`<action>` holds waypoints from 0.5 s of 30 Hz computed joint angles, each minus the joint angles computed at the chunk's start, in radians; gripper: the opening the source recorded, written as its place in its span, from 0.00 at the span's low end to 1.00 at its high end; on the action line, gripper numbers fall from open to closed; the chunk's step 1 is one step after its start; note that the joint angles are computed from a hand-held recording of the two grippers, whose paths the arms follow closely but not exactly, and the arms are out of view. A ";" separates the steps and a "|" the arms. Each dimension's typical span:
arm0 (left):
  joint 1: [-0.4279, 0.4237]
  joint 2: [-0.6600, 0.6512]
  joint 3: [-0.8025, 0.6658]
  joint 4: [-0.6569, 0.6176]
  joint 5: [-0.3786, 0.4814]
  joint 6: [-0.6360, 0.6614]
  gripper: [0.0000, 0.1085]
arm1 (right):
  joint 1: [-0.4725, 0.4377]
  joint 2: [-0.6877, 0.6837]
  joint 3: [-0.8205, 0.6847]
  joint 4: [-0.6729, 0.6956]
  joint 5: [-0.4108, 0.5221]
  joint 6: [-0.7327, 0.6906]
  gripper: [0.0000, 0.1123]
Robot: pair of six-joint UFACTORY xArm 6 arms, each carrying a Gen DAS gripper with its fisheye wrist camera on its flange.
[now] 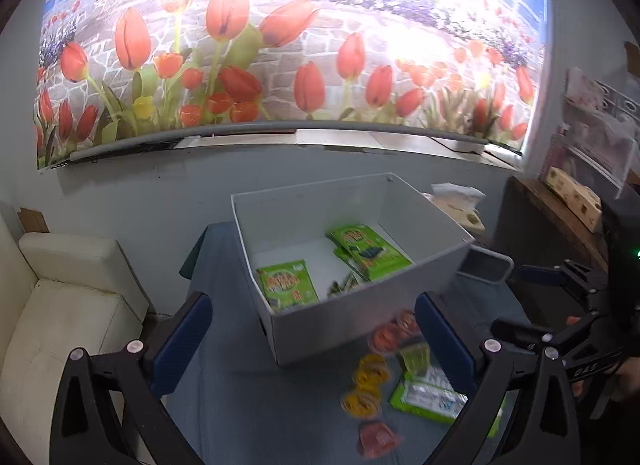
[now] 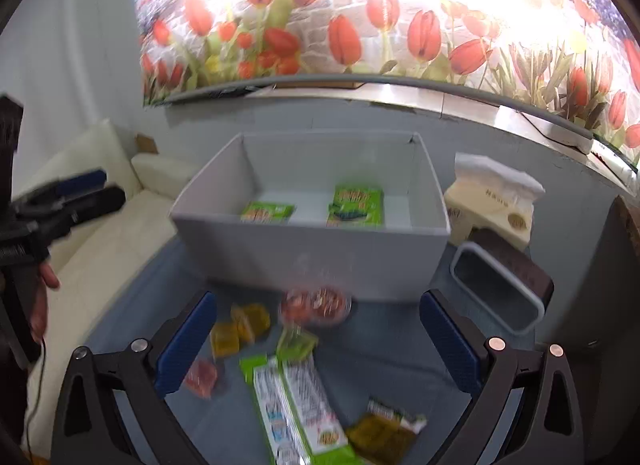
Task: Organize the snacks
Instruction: 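Lower the right gripper onto a green snack bar packet and grasp it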
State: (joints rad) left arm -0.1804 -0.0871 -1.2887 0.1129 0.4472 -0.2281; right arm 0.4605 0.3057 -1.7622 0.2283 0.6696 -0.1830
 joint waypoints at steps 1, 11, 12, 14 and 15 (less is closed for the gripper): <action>-0.007 -0.028 0.032 0.012 -0.002 -0.011 0.95 | 0.007 -0.039 0.069 -0.015 -0.023 -0.005 0.92; -0.067 -0.314 0.377 0.019 -0.006 -0.082 0.95 | 0.039 -0.125 0.294 0.014 -0.053 -0.109 0.92; -0.071 -0.337 0.405 0.017 -0.003 -0.091 0.95 | 0.042 -0.109 0.283 0.018 -0.040 -0.128 0.92; -0.079 -0.374 0.448 -0.004 0.011 -0.083 0.95 | 0.048 -0.080 0.269 0.003 -0.028 -0.143 0.92; -0.082 -0.390 0.466 -0.002 0.013 -0.090 0.95 | 0.048 -0.063 0.259 -0.014 -0.017 -0.140 0.92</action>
State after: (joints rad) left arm -0.2623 -0.4768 -0.8228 0.1108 0.4606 -0.3176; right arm 0.5083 0.2431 -1.5034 0.2146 0.6526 -0.3233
